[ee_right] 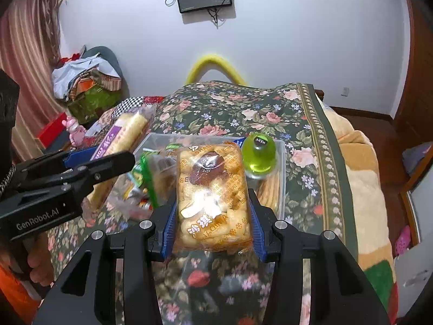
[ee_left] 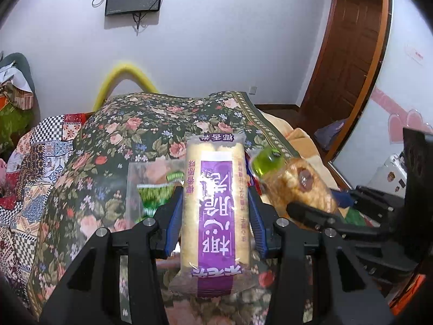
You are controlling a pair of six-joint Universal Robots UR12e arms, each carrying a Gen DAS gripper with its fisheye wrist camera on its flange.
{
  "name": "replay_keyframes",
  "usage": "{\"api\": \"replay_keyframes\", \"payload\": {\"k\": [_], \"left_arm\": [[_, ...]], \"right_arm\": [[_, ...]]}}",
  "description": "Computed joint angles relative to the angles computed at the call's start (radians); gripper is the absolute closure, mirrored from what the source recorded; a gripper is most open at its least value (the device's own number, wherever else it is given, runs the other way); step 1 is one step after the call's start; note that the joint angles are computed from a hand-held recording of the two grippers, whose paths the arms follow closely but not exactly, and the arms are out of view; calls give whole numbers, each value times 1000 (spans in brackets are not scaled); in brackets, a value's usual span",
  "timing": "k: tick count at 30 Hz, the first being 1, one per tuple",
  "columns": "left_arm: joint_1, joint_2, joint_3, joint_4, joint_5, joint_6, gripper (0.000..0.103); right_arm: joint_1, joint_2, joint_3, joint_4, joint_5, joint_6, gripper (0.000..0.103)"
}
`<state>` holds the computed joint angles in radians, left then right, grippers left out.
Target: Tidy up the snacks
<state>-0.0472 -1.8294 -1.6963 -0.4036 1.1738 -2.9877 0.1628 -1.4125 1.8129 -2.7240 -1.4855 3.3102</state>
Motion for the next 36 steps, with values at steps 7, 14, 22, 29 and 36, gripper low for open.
{"api": "replay_keyframes", "payload": {"k": [7,14,22,29,36], "left_arm": [[-3,-64,72,-35,47,-20,58],[3,-104,104,-79,67,-36,58],[2,-91,86,-65,77,-19,54],[17,-23,31,-10,38,-32,54],[39,96,-63,112,-3,-47,54]], "right_arm": [[-4,45,-34,15,10,6,61],[-2,71,-50,42,16,-2,60],[0,64,-46,51,-6,-2,58],[-1,14,-26,28,-3,4,58],[14,-74,6,-44,-38,8,58]]}}
